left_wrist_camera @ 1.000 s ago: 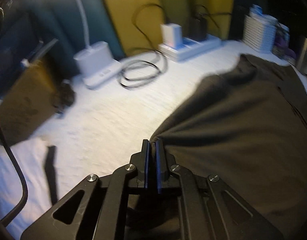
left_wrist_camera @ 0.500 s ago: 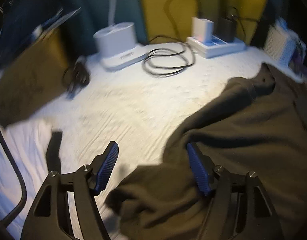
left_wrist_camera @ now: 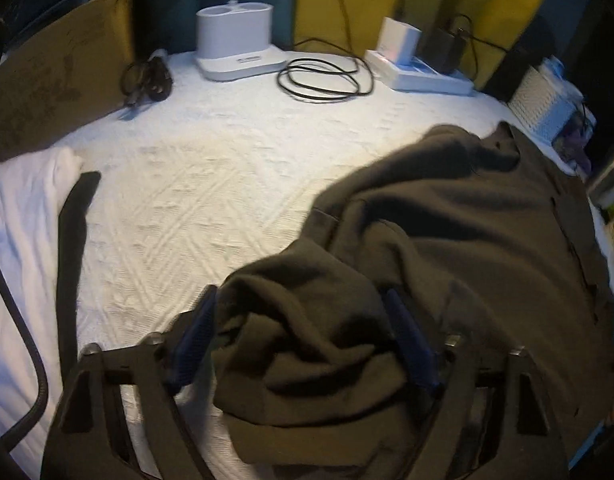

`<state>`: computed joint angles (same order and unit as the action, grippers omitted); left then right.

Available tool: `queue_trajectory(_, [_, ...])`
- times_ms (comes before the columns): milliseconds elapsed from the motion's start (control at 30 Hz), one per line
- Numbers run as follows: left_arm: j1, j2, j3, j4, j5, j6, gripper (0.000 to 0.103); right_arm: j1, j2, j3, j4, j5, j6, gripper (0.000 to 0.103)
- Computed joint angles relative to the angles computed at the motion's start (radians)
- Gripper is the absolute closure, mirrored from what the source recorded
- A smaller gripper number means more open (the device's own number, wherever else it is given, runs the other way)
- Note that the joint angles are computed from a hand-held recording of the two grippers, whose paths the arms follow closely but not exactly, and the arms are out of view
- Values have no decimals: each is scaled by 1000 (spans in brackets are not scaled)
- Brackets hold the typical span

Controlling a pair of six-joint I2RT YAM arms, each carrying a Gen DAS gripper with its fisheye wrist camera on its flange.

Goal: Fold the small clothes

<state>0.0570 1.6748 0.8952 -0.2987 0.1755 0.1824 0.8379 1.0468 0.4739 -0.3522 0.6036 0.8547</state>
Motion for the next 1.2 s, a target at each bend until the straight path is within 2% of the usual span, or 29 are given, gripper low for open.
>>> queue_trajectory(67, [-18, -21, -23, 24, -36, 18, 77, 3, -33, -24, -5, 2, 16, 16])
queue_trajectory(100, [-19, -24, -18, 10, -27, 17, 88, 2, -46, -33, -5, 2, 20, 16])
queue_trajectory(333, [-81, -200, -103, 92, -151, -42, 89, 11, -169, -97, -20, 5, 30, 16])
queue_trajectory(500, [-185, -307, -111, 69, -181, -51, 89, -9, -250, -133, -26, -13, 15, 16])
queue_trajectory(767, [-382, -307, -116, 96, -185, -56, 89, -48, -373, -167, -37, -78, -26, 16])
queue_trajectory(900, [-453, -261, -131, 127, -185, -6, 89, -126, -338, -158, -4, -158, -87, 16])
queue_trajectory(1033, [-457, -174, -100, 81, -124, 0, 86, -166, -273, -135, 26, -205, -121, 16])
queue_trajectory(1133, [-427, -188, -104, 44, -58, -7, 74, -185, -208, -103, 43, -231, -142, 16])
queue_trajectory(1167, [-388, -208, -98, 10, 17, -12, 66, -182, -181, -84, 41, -231, -145, 16])
queue_trajectory(1200, [-361, -231, -96, -23, 78, -18, 62, -179, -163, -72, 43, -233, -149, 16])
